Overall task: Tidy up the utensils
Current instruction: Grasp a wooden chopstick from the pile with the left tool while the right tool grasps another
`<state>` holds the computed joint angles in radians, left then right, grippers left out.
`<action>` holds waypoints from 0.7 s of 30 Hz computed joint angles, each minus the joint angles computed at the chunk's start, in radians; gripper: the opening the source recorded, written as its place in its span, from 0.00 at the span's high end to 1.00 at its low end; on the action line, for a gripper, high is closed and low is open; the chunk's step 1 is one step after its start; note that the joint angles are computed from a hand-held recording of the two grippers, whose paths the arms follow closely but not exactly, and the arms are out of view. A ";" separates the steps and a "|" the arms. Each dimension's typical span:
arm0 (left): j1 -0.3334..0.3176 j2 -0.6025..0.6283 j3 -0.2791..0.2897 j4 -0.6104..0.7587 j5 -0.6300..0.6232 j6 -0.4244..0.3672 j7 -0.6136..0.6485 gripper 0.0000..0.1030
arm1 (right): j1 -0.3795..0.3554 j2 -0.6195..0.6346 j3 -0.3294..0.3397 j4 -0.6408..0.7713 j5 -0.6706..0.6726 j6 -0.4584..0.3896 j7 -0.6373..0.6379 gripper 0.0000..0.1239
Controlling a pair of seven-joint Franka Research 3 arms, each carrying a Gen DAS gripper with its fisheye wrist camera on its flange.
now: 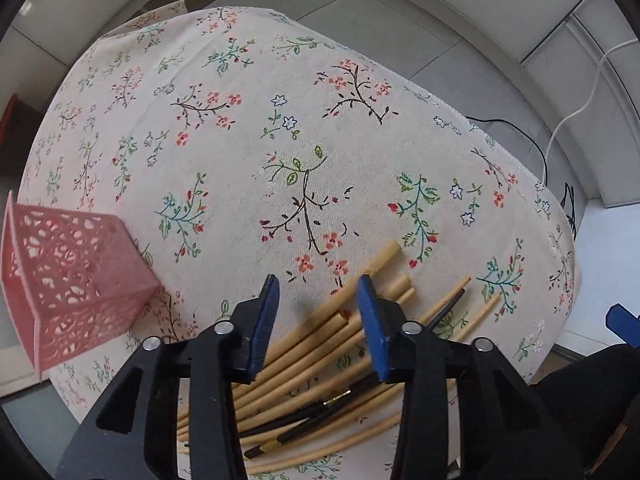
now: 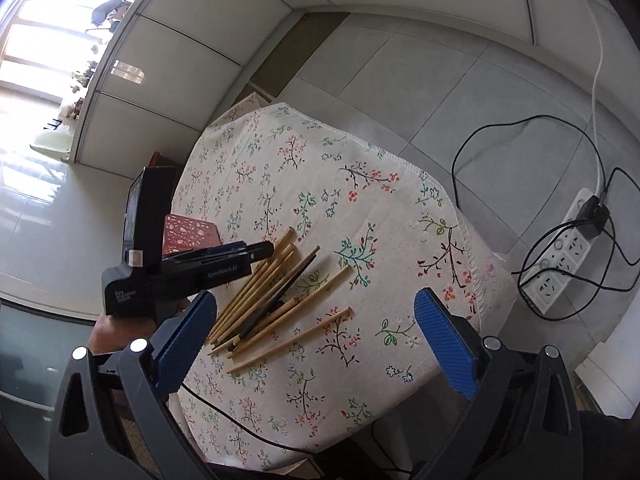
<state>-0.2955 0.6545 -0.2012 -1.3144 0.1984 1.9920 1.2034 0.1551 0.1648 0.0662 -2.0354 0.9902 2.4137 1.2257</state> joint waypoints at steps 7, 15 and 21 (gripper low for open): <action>0.019 0.009 -0.020 0.008 -0.035 0.002 0.111 0.75 | 0.012 0.019 -0.004 0.012 -0.100 -0.008 0.096 0.22; 0.024 -0.067 -0.019 -0.144 -0.012 0.126 0.152 0.84 | 0.027 0.046 -0.002 0.024 -0.192 -0.017 0.250 0.22; 0.070 -0.323 -0.026 -0.479 -0.015 0.373 0.139 0.88 | 0.039 0.090 0.005 0.062 -0.250 -0.073 0.402 0.22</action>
